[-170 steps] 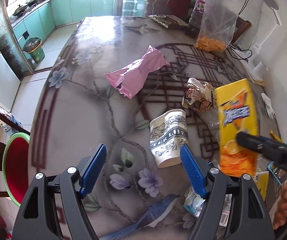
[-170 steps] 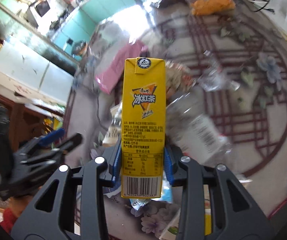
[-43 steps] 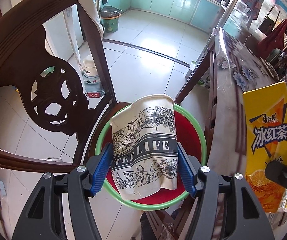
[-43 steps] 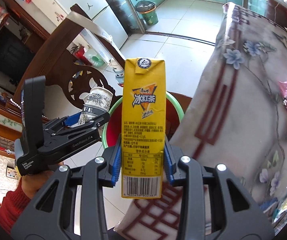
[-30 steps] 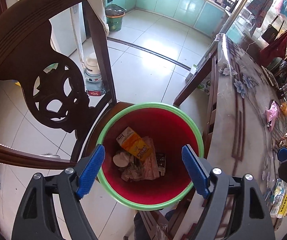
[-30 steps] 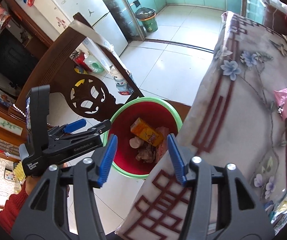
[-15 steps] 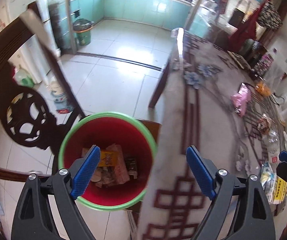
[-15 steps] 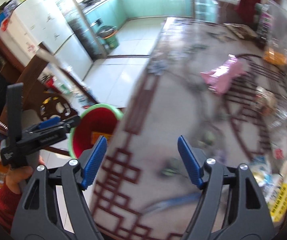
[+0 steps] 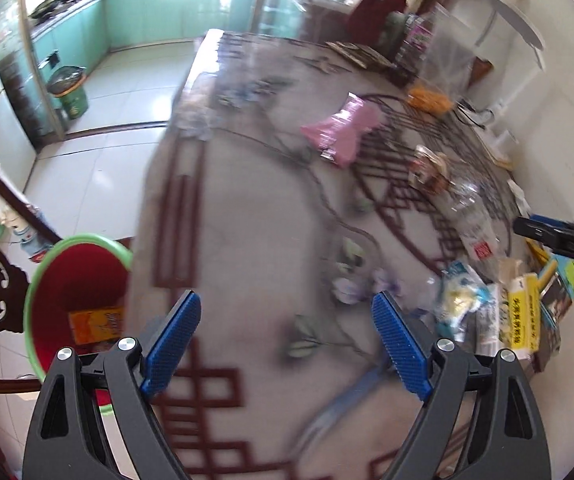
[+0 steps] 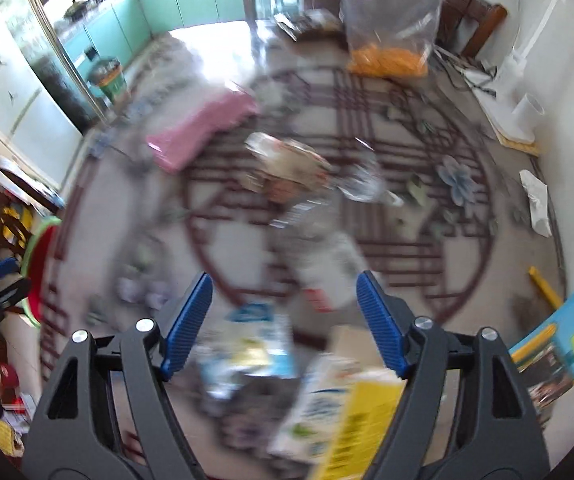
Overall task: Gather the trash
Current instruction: 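Grasp the blue-and-white snack bag with the left tool while the right tool grasps the water bottle, then lift the snack bag with the left tool while the right tool lifts the water bottle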
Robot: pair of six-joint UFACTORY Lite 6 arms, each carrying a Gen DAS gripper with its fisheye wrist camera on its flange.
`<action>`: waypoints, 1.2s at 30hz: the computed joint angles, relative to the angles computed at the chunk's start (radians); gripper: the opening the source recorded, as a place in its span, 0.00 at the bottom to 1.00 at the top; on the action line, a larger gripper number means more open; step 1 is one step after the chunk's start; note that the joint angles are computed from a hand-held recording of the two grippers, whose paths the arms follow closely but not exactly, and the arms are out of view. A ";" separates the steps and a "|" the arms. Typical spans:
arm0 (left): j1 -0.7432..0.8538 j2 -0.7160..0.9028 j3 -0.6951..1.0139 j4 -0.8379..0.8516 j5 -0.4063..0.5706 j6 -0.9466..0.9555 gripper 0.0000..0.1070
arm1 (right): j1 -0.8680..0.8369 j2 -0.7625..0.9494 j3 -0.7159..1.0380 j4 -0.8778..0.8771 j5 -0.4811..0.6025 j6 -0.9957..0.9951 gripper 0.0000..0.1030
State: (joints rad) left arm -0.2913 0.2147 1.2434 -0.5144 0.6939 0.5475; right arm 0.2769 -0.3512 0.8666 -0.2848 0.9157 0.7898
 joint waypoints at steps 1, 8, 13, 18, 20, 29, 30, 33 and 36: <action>-0.035 -0.002 -0.001 0.004 0.001 -0.022 0.78 | -0.050 -0.001 -0.021 0.019 -0.010 -0.069 0.71; -0.362 0.032 0.007 0.098 -0.080 -0.168 0.78 | -0.260 0.074 -0.151 0.144 -0.149 -0.425 0.73; -0.535 0.195 0.144 0.150 -0.071 -0.261 0.78 | -0.364 0.158 -0.174 0.271 -0.229 -0.639 0.73; -0.605 0.354 0.299 0.206 -0.028 -0.386 0.78 | -0.440 0.179 -0.188 0.399 -0.278 -0.807 0.60; -0.617 0.399 0.344 0.221 -0.010 -0.425 0.78 | -0.492 0.166 -0.185 0.495 -0.273 -0.893 0.60; -0.630 0.523 0.465 0.239 0.042 -0.506 0.60 | -0.611 -0.001 -0.096 0.716 -0.205 -1.002 0.59; -0.623 0.533 0.474 0.228 0.052 -0.506 0.52 | -0.612 -0.007 -0.080 0.723 -0.198 -1.001 0.59; -0.608 0.527 0.471 0.210 0.057 -0.486 0.40 | -0.587 -0.009 -0.045 0.718 -0.199 -0.972 0.59; -0.591 0.489 0.429 0.242 0.015 -0.503 0.31 | -0.566 -0.017 -0.037 0.730 -0.197 -0.954 0.59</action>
State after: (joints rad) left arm -0.8820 0.7036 1.6725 -0.2724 0.7091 0.0448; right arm -0.2895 -0.3679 0.8292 0.4450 0.7188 -0.1640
